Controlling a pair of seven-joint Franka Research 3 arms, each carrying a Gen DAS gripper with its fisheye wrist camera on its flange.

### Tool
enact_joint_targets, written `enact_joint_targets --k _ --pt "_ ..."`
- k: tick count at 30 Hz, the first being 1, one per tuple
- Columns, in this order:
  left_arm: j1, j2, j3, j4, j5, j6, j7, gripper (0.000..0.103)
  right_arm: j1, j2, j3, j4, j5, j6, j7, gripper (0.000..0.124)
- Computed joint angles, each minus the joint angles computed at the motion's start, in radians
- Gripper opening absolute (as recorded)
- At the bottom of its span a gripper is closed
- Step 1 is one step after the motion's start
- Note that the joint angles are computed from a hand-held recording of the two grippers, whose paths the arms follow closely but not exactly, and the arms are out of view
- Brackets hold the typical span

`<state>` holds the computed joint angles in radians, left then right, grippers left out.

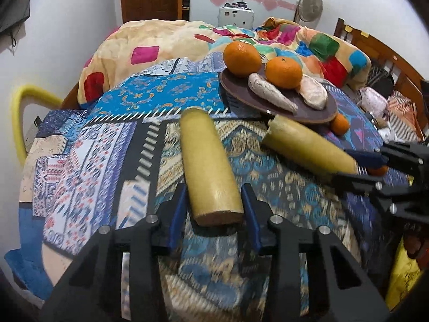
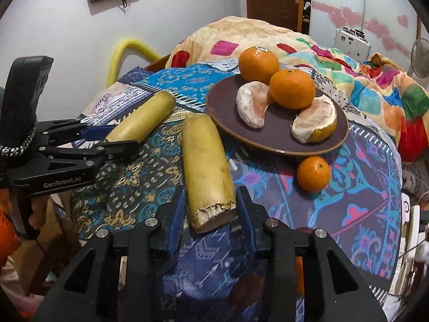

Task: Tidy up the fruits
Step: 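Close the left gripper on one yellow tube while the right closes on the other, then lift both yellow tubes upright and carry them toward the purple plate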

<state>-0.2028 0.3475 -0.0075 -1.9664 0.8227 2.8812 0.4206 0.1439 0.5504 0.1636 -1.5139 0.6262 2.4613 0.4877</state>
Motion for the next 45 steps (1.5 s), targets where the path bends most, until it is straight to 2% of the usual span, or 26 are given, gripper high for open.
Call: enact_joint_targets --k 8,13,20,32,37,40,45 --pt "0.016 -0.131 -0.025 -0.169 0.053 0.013 0.017 0.039 -0.005 -0.051 -0.004 -0.071 0.012 0.012 -0.014 0.034" --pt "0.067 -0.164 -0.073 -0.212 -0.042 0.031 0.111 0.039 0.003 -0.058 -0.017 -0.068 -0.012 -0.022 0.001 0.034" --pt "0.114 -0.127 -0.12 -0.173 -0.275 0.031 0.33 0.042 0.024 -0.027 -0.026 -0.007 -0.062 -0.059 0.033 0.037" --pt "0.129 0.001 -0.128 0.0 -0.449 -0.056 0.547 0.042 0.066 0.137 -0.029 0.241 -0.165 -0.163 0.152 0.037" --pt "0.121 0.011 -0.118 0.018 -0.477 -0.06 0.563 0.041 0.057 0.146 -0.018 0.255 -0.161 -0.173 0.16 0.036" --pt "0.11 0.009 -0.106 0.02 -0.474 -0.06 0.551 0.037 0.051 0.12 -0.013 0.209 -0.145 -0.126 0.142 0.036" --pt "0.059 -0.028 -0.055 0.002 -0.373 -0.021 0.458 0.037 0.02 0.07 0.004 0.145 -0.087 -0.068 0.106 0.036"
